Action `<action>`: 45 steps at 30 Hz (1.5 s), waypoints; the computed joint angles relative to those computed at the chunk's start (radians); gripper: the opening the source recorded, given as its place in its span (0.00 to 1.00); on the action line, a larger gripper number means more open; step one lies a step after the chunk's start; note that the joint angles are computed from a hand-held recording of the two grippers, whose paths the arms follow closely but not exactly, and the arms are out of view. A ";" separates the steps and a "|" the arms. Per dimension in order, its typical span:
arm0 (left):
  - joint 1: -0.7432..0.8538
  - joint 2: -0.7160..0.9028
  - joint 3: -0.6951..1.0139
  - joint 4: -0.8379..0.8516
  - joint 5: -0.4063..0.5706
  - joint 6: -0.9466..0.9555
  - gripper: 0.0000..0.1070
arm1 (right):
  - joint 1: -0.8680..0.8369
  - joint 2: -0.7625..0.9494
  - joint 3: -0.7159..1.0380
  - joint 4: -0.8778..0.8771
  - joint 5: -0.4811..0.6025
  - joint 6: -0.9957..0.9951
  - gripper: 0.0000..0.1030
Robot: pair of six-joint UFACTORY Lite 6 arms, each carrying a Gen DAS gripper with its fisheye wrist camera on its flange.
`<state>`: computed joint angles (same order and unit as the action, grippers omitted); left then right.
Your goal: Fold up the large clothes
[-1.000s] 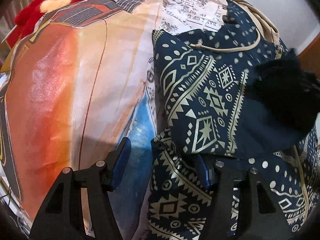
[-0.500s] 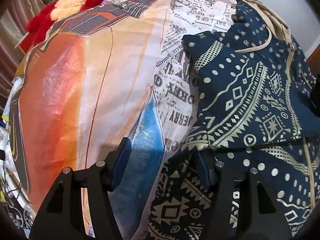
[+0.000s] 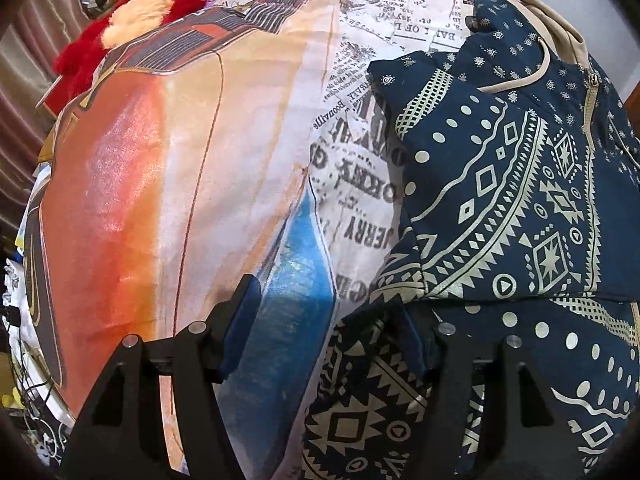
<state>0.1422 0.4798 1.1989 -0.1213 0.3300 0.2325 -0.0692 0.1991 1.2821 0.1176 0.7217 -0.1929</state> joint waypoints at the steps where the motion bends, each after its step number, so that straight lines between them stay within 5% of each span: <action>1: -0.002 -0.001 -0.004 0.004 -0.003 -0.003 0.61 | -0.023 -0.003 -0.003 0.024 0.010 -0.027 0.15; 11: -0.008 -0.020 -0.018 0.086 0.003 -0.058 0.63 | -0.189 -0.051 -0.045 -0.042 0.046 -0.056 0.15; 18: -0.020 -0.044 -0.015 0.197 0.030 -0.149 0.66 | -0.329 -0.087 -0.084 0.079 0.077 -0.251 0.15; 26: -0.017 -0.068 -0.023 0.244 0.042 -0.179 0.68 | -0.366 -0.172 -0.158 0.039 0.018 -0.288 0.15; 32: 0.005 -0.088 -0.032 0.222 0.063 -0.143 0.68 | -0.386 -0.282 -0.267 -0.230 -0.162 -0.119 0.66; 39: -0.038 -0.309 -0.181 0.364 0.071 -0.192 0.68 | -0.657 -0.197 -0.090 0.131 0.008 -0.433 0.72; 45: -0.025 -0.400 -0.098 0.108 0.162 0.016 0.68 | -0.853 -0.062 0.076 0.366 0.253 -0.487 0.80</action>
